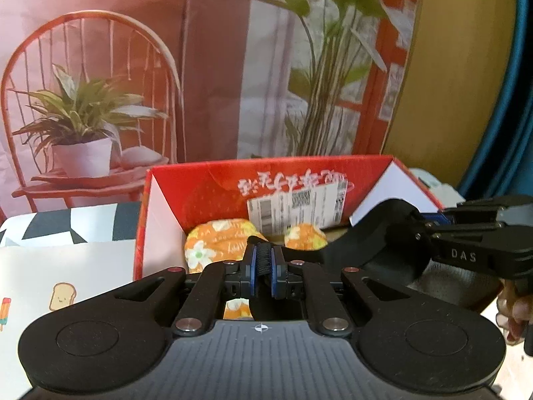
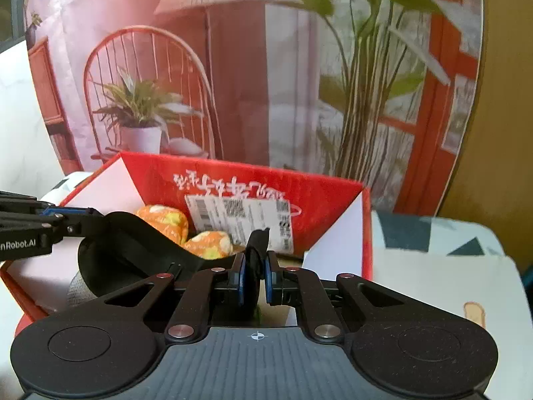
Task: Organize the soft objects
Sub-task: 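Open both tools to release the black item into the box and withdraw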
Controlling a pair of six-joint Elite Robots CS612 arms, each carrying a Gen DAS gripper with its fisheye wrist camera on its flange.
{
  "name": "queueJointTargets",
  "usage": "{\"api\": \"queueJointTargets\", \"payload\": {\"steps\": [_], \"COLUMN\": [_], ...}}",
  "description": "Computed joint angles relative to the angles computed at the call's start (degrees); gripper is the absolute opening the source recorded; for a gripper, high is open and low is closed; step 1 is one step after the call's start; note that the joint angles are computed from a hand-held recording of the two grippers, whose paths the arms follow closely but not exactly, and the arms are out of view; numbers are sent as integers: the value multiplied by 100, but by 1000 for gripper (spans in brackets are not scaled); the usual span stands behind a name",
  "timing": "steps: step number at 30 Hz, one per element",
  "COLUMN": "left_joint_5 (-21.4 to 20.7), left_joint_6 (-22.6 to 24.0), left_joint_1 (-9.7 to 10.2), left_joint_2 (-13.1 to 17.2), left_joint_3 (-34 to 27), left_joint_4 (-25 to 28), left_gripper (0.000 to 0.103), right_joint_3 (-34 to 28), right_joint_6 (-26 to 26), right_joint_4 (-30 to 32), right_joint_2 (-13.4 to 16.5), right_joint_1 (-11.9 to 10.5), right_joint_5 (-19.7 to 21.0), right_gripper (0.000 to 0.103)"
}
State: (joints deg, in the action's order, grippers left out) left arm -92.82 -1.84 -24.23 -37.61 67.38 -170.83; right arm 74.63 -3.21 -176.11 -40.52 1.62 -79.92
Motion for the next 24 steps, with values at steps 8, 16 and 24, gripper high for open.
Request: {"api": "queueJointTargets", "payload": {"steps": [8, 16, 24], "left_joint_5": [-117, -10, 129], "left_joint_6": [-55, 99, 62], "left_joint_1": [31, 15, -38], "left_joint_2": [-28, -310, -727], "left_joint_3": [28, 461, 1291], "left_joint_4": [43, -386, -1091], "left_gripper": [28, 74, 99], "right_joint_3": [10, 457, 1060], "right_joint_6": [-36, -110, 29], "right_joint_4": [197, -598, -1473], "right_joint_2": [-16, -211, -468], "right_joint_1": [50, 79, 96], "right_joint_5": [-186, -366, -288], "right_gripper": [26, 75, 102]}}
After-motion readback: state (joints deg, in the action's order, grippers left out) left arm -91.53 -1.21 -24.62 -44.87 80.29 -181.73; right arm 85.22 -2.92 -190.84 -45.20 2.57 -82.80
